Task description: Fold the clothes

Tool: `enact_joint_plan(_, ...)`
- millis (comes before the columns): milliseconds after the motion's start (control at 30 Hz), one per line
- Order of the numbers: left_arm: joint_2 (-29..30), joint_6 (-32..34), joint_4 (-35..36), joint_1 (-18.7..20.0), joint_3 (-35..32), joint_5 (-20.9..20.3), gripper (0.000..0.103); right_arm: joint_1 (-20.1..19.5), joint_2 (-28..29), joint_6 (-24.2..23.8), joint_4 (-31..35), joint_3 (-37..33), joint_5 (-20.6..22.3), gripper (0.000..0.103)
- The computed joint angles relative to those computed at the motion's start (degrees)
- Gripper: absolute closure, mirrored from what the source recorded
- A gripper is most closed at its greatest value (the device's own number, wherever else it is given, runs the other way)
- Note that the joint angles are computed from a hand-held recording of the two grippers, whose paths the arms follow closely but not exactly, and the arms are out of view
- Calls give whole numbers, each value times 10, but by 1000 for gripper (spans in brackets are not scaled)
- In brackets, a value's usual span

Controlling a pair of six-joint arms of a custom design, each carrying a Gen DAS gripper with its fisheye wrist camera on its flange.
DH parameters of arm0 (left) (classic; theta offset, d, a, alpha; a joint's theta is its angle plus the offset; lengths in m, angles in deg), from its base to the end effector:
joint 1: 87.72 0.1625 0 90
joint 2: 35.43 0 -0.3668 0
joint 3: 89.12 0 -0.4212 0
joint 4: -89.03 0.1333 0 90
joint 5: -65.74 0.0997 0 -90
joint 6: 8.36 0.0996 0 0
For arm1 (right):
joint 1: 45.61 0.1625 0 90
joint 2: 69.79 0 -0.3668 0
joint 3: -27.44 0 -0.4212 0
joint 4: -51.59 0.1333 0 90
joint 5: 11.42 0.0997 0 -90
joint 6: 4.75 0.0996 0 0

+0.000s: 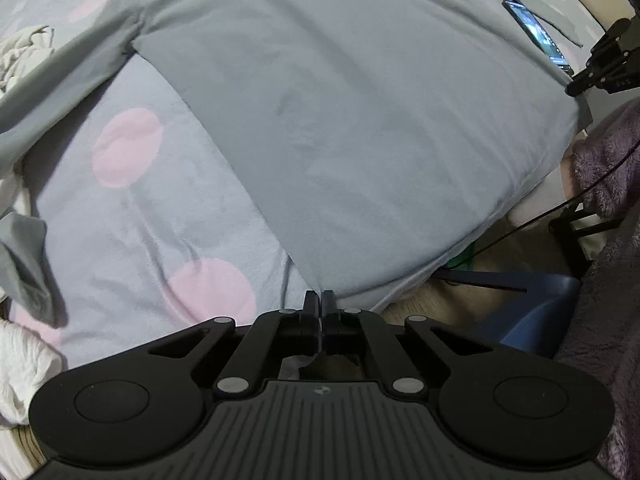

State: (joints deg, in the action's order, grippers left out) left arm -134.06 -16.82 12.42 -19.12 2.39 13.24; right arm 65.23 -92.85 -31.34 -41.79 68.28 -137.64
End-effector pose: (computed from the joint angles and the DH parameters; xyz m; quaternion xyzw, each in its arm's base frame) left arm 0.0151 -0.4929 0.4879 0.1240 0.9375 -0.0327 0.3235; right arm 0.3596 -0.7353 0.0749 0.4149 -0.8477 -0.1344 0.3020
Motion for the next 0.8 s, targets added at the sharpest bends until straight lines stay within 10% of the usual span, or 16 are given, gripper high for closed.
enact_joint_plan(367, 25, -22, 22, 30, 8, 8, 103, -6, 35, 19, 22, -19, -51, 100)
enact_joint_plan(500, 31, -49, 51, 24, -8, 18, 103, -1, 38, 20, 29, -25, -62, 76)
enact_joint_plan(800, 54, -2, -94, 27, -81, 45, 91, 14, 76, -22, -29, -123, 9, 70)
